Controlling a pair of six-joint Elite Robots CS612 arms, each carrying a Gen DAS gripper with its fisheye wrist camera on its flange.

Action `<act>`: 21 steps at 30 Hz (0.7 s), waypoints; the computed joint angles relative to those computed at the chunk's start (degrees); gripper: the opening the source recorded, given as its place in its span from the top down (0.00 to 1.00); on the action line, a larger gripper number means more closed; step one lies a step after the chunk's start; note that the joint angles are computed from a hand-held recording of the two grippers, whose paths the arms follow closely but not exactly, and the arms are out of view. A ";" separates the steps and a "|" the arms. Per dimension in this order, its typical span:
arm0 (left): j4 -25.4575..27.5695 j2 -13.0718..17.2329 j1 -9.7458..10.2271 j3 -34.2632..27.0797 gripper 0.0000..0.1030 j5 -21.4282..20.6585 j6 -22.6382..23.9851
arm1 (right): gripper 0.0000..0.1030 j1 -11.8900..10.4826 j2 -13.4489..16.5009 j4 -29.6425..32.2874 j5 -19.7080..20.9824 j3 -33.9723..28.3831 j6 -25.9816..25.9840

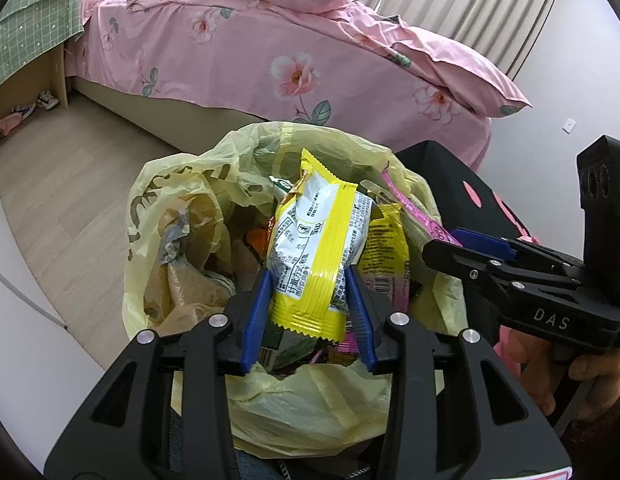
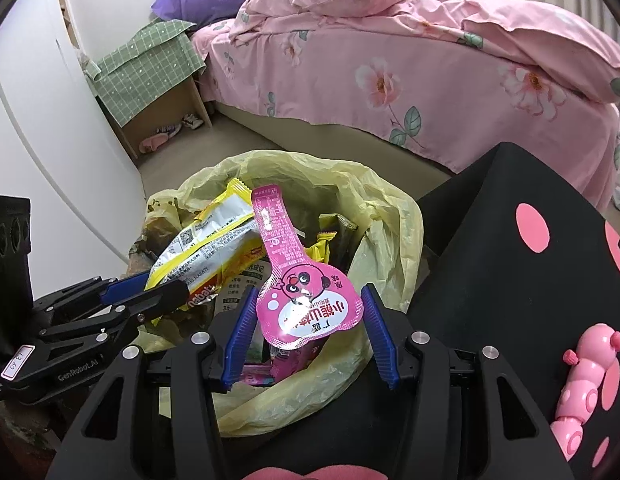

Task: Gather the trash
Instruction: 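Carry both wrappers over the yellow bag and lower them inside, then open both grippers and withdraw them from the yellow bag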

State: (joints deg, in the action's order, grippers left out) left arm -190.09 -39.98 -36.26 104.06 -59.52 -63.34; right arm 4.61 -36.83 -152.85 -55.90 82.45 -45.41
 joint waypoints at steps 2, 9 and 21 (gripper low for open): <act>-0.46 -0.08 -0.08 0.18 0.62 0.23 -0.12 | 0.52 -0.17 0.02 0.40 0.35 -0.15 0.53; -0.56 -0.84 -0.23 0.87 0.52 0.55 -1.06 | 0.52 -0.53 0.10 4.01 3.27 -0.96 0.71; 3.27 -3.31 -1.20 2.49 0.27 4.68 -4.50 | 0.51 -0.94 -0.89 0.98 4.37 0.62 2.59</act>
State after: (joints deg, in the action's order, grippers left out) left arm -186.82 -43.28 -37.46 106.55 -54.84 -67.84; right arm 3.66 -37.73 -151.87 -51.53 83.07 -42.82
